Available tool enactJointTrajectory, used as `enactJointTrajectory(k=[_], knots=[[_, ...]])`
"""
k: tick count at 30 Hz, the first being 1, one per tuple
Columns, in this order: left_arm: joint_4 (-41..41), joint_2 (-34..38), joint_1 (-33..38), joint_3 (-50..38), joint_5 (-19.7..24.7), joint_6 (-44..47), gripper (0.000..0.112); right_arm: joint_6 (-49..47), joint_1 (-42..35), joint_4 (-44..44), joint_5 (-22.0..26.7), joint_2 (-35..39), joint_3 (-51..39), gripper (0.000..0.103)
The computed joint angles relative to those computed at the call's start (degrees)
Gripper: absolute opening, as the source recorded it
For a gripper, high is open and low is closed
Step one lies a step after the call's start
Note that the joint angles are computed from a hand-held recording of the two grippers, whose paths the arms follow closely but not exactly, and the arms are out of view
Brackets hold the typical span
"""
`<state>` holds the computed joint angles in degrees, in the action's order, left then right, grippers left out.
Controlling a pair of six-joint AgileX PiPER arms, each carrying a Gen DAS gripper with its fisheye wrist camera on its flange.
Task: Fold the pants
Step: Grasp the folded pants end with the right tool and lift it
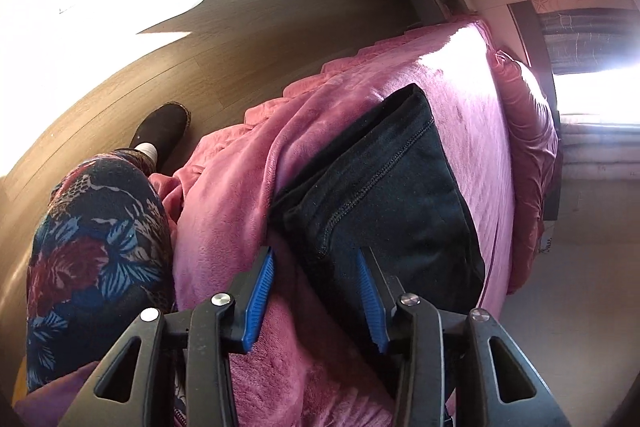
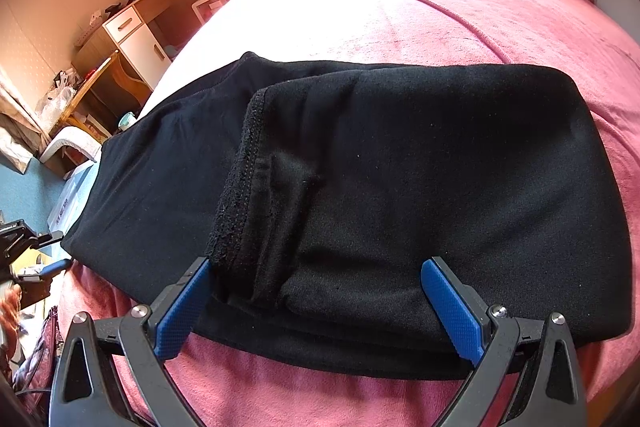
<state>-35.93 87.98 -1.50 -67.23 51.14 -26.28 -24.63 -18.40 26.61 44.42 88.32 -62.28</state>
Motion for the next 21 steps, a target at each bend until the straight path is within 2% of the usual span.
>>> enactJointTrajectory(k=[3, 7, 8, 9, 11, 15, 18, 21], knots=[[1.54, 2.91, -0.84, -1.48, -0.72, -1.23, 0.045, -0.04, -0.13, 0.19, 0.23, -0.03, -0.14, 0.103], [0.87, 4.79, -1.58, -1.51, -3.96, -0.41, 0.043, 0.16, 0.02, -0.2, 0.02, -0.27, 0.06, 0.103], [1.64, 4.79, -1.92, -1.83, -4.14, -0.85, 0.039, 0.2, 0.04, -0.23, -0.01, -0.33, 0.08, 0.103], [2.35, 4.5, -2.11, -1.9, -4.75, -0.12, 0.023, 0.14, -0.03, -0.1, 0.0, -0.43, 0.13, 0.103], [5.77, 3.86, -3.71, -3.29, -5.62, 0.53, 0.017, 0.09, -0.31, 0.11, 0.33, -0.56, -0.17, 0.103], [9.51, 2.63, -7.75, -8.45, -7.13, 4.19, 0.015, -0.24, -2.04, 2.34, 3.51, -1.44, -2.25, 0.096], [6.69, 2.07, -11.3, -13.85, -7.98, 13.43, 0.015, -2.51, -3.12, 4.9, 5.39, -3.27, -3.63, 0.094], [-0.35, 3.65, -14.89, -19.46, -6.49, 25.17, 0.014, -8.17, -5.96, 12.93, 12.59, -1.76, -7.66, 0.094]])
